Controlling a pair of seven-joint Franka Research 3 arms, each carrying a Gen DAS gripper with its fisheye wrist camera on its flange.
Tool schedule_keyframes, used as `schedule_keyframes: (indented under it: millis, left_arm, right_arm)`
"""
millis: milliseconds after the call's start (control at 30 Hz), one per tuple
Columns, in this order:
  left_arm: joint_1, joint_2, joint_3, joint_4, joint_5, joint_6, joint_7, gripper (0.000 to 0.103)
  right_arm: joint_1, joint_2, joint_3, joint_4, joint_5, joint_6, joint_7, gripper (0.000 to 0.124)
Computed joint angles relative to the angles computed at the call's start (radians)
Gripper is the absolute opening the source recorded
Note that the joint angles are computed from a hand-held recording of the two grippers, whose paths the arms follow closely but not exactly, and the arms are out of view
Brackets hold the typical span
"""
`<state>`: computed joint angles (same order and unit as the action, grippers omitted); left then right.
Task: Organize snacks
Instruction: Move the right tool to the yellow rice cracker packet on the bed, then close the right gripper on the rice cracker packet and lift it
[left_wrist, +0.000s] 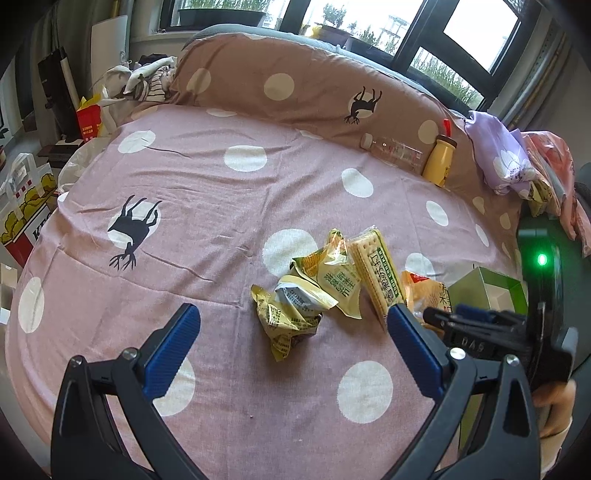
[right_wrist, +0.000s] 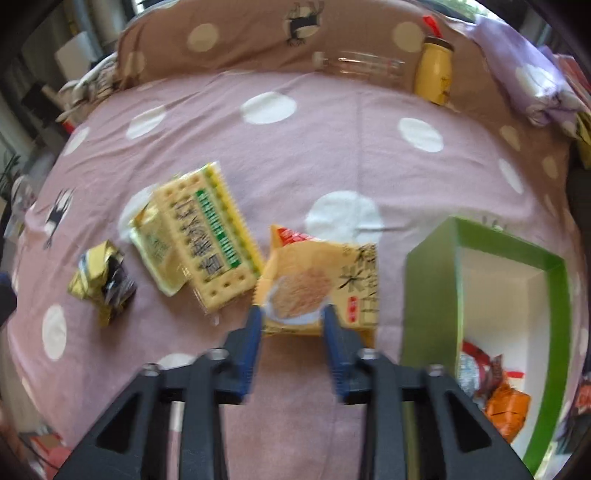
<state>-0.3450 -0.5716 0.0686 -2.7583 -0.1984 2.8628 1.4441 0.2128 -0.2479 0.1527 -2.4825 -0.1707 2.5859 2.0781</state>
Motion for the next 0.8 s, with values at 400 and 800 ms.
schedule_keyframes:
  millis: [400, 800]
  left_arm:
    - [-0.007, 0.010, -0.006, 0.007, 0.000, -0.008, 0.013, 0.102]
    - [-0.058, -0.008, 0.008, 0.002, 0.010, -0.012, 0.064, 0.102]
  right_arm:
    - [0.011, 0.187, -0.062, 0.194, 0.054, -0.183, -0.023, 0.087]
    - [0.061, 0.134, -0.061, 0.087, 0.030, -0.060, -0.009, 0.059]
